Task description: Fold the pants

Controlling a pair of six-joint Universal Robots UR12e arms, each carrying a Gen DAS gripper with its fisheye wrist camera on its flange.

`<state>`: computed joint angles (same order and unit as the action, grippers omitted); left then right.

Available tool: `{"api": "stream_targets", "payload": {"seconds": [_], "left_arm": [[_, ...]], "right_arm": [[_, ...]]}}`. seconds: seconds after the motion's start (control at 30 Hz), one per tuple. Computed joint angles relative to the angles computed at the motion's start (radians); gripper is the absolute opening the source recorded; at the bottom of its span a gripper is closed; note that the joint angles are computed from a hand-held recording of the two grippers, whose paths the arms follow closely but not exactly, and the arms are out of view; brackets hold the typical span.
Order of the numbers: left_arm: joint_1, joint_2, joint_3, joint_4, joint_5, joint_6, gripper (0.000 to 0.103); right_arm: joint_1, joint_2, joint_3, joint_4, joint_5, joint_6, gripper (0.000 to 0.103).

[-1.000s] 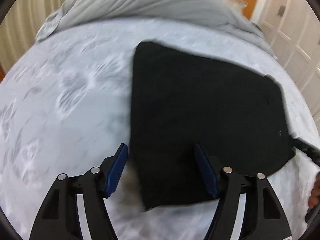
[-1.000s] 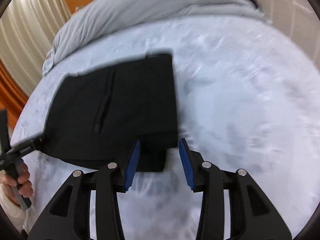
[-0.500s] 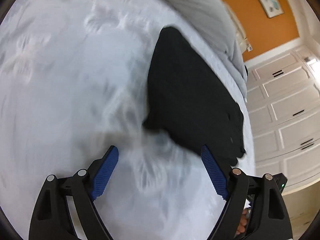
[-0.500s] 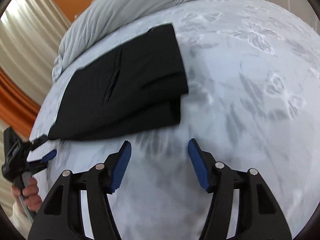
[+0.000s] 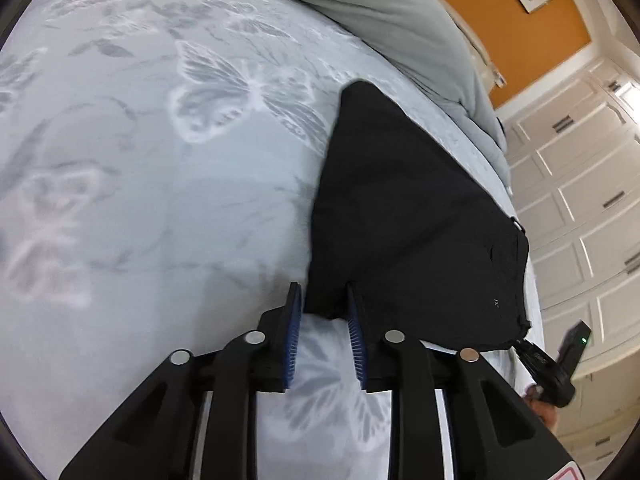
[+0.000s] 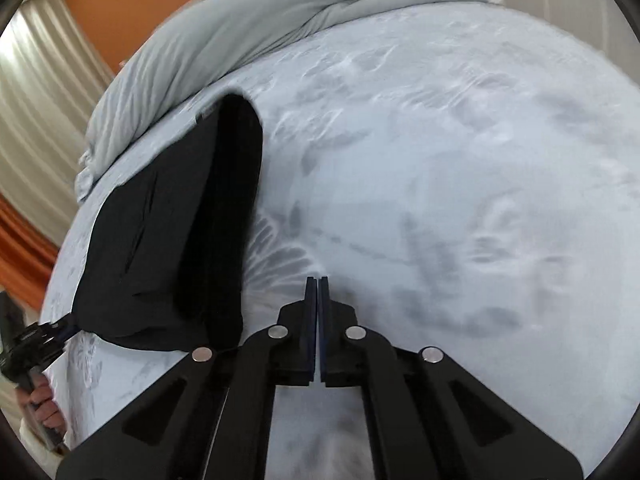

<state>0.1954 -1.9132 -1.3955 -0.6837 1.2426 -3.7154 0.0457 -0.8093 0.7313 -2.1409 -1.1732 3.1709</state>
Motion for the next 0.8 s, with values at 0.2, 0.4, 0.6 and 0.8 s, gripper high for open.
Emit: {"api": "stream_targets", "payload": {"seconds": [0.2,0.4,0.6,0.8], "left_arm": [[-0.011,0.044,-0.013,0.188,0.099,-0.072,0.073],[-0.053,-0.044,0.061,-0.048,0.166,0.024,0.072],[-0.138,-0.012,0.095,-0.069,0.423,0.244,0.071],[-0.229,0.061,0.078,-0.092,0.633,0.281,0.082]], "right_arm": [[0.012,-0.066,0.062,-0.063,0.140,-0.079,0.003],[0.046,-0.021,0.045,0.025,0.079,-0.173,0.000],[0.050,-0.117,0.120,-0.041,-0.035,-0.081,0.006],[0.066,-0.279,0.353,-0.299,-0.103,-0.047,0.071]]}}
